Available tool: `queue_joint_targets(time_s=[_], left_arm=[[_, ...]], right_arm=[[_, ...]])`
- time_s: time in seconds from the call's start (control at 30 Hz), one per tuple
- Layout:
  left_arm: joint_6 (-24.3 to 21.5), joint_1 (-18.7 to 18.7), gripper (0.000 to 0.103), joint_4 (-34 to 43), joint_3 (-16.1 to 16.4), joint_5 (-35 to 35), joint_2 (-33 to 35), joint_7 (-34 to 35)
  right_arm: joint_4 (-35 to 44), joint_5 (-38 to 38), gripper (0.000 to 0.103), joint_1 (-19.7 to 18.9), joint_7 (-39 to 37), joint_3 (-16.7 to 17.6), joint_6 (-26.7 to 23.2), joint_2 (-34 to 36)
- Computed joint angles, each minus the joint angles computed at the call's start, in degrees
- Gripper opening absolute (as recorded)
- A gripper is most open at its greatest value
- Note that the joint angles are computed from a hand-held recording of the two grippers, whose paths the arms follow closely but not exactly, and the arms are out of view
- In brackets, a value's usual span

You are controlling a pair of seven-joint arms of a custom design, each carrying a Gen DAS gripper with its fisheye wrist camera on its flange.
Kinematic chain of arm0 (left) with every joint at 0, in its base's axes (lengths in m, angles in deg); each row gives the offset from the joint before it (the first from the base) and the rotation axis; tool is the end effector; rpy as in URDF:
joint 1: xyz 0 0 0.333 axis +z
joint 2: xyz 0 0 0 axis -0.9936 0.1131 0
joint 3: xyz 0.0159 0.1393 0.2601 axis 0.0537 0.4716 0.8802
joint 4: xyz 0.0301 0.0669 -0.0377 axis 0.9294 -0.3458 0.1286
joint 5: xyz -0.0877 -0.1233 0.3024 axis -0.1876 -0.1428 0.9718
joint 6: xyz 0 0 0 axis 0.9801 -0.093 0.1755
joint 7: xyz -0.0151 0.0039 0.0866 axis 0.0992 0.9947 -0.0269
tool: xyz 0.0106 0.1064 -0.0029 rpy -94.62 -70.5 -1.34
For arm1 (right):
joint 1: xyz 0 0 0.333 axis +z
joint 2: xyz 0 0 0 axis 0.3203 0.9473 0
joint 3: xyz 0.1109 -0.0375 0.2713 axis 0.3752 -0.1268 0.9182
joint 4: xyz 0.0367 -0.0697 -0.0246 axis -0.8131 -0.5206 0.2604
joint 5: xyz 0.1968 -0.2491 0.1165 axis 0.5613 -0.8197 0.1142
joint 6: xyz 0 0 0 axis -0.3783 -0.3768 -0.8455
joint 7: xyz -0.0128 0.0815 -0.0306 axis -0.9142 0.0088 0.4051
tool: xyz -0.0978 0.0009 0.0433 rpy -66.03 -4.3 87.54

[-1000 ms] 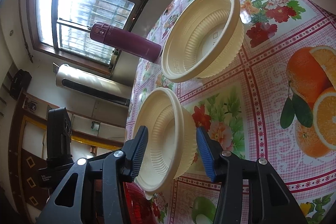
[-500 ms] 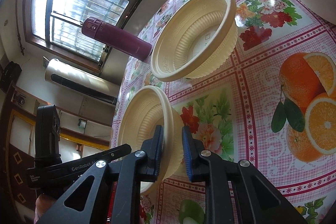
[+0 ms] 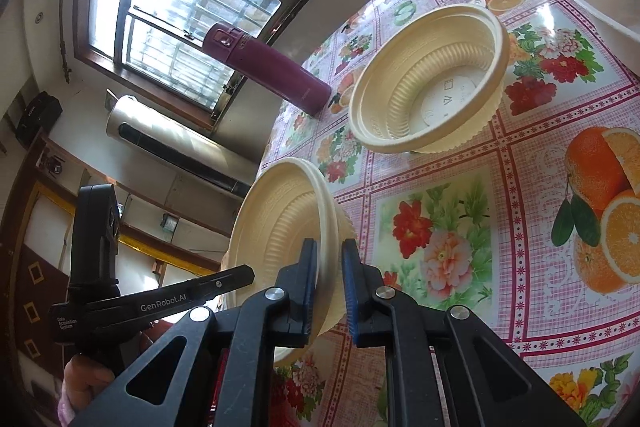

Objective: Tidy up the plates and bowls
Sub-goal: 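Lift the held beige bowl and lower it onto the red plate stack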

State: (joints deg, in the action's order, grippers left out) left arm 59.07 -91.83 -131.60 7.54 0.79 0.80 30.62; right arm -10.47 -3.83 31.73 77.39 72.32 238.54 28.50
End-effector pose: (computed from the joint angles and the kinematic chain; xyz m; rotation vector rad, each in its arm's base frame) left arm 0.6301 -0.1701 0.3733 -2.1165 1.9517 -0.3178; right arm 0.6221 0.3327 0.2945 -1.3759 1.5769 0.2320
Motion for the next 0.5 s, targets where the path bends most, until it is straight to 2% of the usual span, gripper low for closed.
queue_joint_targets(time_s=[0.13, 0.23, 0.3, 0.5], left_arm=[[4.74, 1.05, 0.012, -9.35, 0.64, 1.39, -7.27, -1.45], [7.74, 1.92, 0.012, -16.42, 1.08, 2.64, -12.74, -2.83], [8.85, 2.31, 0.012, -20.87, 1.49, 4.13, -16.17, -4.15], [12.23, 4.33, 0.013, -33.27, 1.87, 7.41, -24.63, -7.41]], right_arm=[[-1.01, 5.71, 0.013, -2.78, -11.92, 6.5, 1.67, -0.98], [-1.17, 9.38, 0.014, -2.39, -18.7, 7.64, 0.72, -1.99], [-1.59, 10.11, 0.014, -1.32, -20.37, 6.8, -0.93, -2.79], [-3.74, 4.59, 0.014, 6.34, -14.45, -1.34, -5.75, -5.46]])
